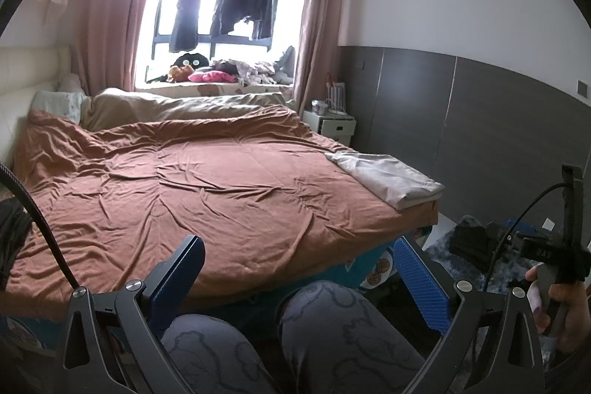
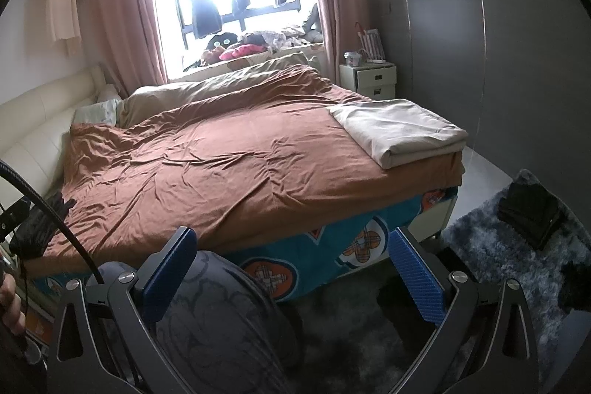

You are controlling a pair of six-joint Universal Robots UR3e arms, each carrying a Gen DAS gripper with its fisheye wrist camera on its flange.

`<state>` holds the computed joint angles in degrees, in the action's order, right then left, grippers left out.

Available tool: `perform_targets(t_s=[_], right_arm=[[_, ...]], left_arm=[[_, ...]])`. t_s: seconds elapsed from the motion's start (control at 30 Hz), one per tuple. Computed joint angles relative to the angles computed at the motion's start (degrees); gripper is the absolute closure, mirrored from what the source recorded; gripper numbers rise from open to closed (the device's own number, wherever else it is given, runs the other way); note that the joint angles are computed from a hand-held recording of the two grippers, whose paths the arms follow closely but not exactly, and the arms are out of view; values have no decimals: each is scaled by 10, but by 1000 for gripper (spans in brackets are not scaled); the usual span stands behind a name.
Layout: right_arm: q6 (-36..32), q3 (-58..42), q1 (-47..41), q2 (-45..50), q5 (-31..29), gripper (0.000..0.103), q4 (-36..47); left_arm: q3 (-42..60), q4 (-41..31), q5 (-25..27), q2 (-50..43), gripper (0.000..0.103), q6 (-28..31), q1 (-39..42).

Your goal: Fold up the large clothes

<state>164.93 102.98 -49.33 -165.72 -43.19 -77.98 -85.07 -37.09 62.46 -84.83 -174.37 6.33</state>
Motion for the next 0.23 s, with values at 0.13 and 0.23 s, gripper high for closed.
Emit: perform_targets(t_s=[0.13, 0.23], right_arm=[[4, 8, 5, -1, -3, 0, -12], [24, 27, 22, -2, -15, 0, -41]], left_arm=[[3, 2, 3, -2, 1, -2, -2], [14, 3, 16, -7, 1, -12, -12]])
